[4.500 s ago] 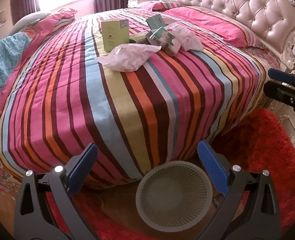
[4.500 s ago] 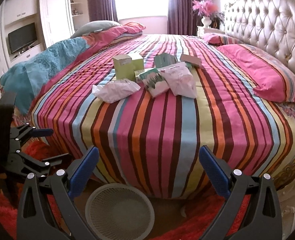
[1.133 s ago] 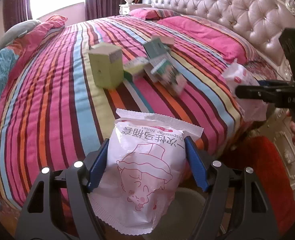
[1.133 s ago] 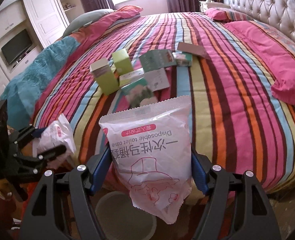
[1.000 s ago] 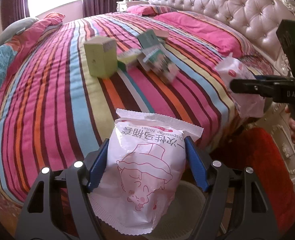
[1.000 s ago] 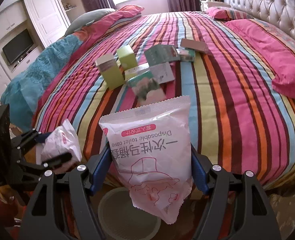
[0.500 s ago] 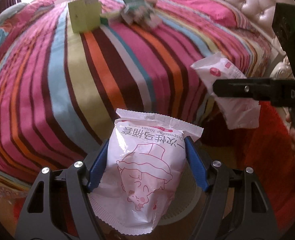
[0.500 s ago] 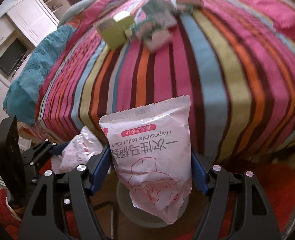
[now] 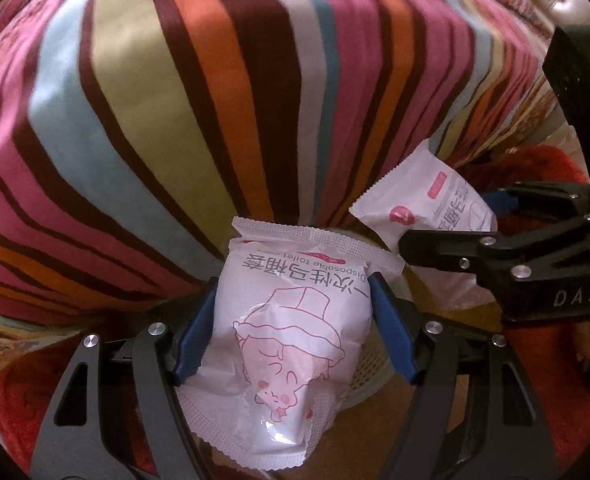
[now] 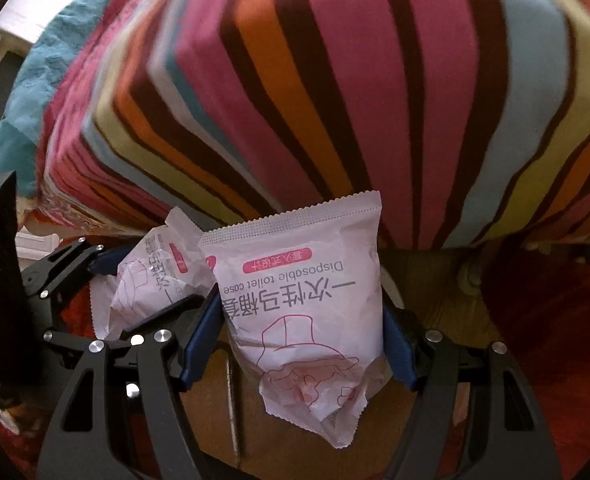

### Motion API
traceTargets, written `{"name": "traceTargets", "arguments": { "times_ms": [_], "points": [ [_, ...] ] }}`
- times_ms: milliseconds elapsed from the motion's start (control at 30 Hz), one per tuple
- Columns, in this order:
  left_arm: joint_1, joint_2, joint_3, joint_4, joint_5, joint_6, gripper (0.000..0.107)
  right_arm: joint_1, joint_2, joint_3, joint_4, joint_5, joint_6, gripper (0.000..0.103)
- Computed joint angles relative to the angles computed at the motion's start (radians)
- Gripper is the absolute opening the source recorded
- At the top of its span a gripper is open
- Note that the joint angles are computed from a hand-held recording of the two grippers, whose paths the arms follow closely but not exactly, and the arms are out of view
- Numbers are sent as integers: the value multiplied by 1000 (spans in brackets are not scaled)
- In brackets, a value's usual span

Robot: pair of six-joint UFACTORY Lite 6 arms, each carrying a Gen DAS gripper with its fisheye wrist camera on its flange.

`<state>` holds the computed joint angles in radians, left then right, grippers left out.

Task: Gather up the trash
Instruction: 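Carry the packet in the left tool toward the wastebasket while the right tool carries the tissue, then open the left tool over the wastebasket dropping the packet while the right tool drops the tissue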

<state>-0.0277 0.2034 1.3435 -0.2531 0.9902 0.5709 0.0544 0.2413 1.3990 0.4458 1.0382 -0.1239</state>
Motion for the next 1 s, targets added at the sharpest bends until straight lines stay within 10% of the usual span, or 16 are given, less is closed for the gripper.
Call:
{"name": "traceTargets", "arguments": {
  "times_ms": [1000],
  "points": [
    [-119, 587, 223, 154, 100, -280, 73, -39, 317, -75, 89, 3, 206, 69]
  ]
}}
